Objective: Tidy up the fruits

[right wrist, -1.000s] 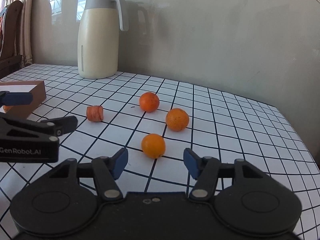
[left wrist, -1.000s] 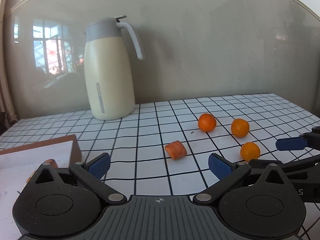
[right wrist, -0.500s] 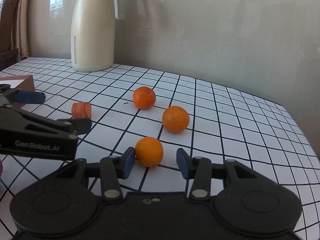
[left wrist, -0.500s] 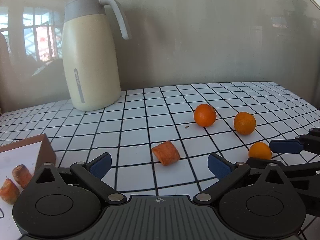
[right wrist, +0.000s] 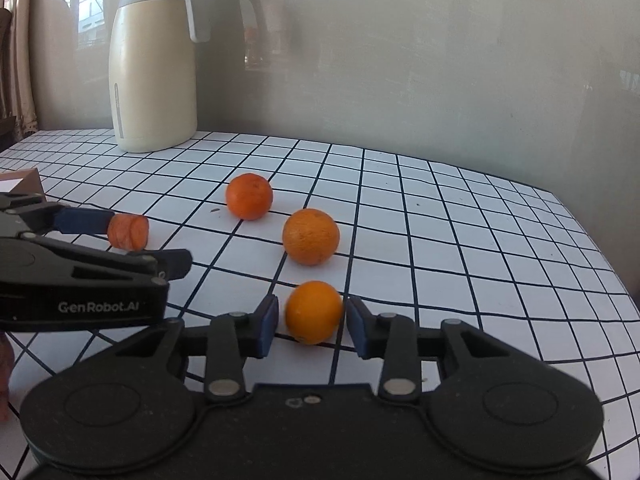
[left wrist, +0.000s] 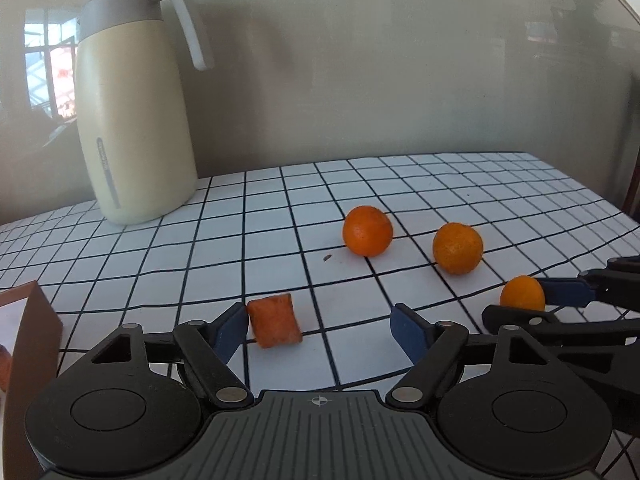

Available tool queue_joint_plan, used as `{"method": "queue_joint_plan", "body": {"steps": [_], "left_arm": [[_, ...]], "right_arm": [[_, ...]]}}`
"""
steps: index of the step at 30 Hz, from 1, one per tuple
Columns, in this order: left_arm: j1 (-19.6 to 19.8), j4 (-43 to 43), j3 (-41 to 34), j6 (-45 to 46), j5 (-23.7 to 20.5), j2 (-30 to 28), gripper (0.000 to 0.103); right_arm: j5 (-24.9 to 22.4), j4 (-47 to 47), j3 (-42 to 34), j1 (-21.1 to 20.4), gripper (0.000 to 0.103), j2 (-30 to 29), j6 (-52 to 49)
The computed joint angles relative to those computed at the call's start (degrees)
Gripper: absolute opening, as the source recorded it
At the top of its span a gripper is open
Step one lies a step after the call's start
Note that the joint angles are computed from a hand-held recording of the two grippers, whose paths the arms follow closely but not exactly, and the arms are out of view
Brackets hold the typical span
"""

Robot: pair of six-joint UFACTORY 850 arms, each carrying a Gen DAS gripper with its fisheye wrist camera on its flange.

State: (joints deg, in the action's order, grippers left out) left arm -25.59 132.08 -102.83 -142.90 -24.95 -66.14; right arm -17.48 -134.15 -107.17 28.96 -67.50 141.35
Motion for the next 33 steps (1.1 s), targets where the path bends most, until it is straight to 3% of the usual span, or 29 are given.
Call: {"method": "queue_joint_plan", "body": {"steps": [3,7,10,20,33], "left_arm": [[0.1,-1.2,-1.0,0.9,1.0,-0.5,0.073],[0.6,-1.3,-1.6,0.3,3.2,-0.6,0.037],[0.7,0.9,-1.5,-0.7,3.5,-0.6,0.026],[0.0,5.2,1.8,-4.1,0.8,1.1,0.025],[-1.5,11.3,10.6,-9.2,-6.7,5.7,0.025]], "right_arm": [[0.1,-1.3,0.6,-0.1,0.025,0.4,1.6],[0.5,-5.1,1.8,-0.4,0.022,1.1,6.0],[0.6,-5.5,1.9,-0.4,0.021,1.2,6.5],[0.3,-4.9,2.7,-0.1,0.021,1.8,7.1],[-3.5,-8.0,7.0,0.5,0.021,4.6,11.0]]}}
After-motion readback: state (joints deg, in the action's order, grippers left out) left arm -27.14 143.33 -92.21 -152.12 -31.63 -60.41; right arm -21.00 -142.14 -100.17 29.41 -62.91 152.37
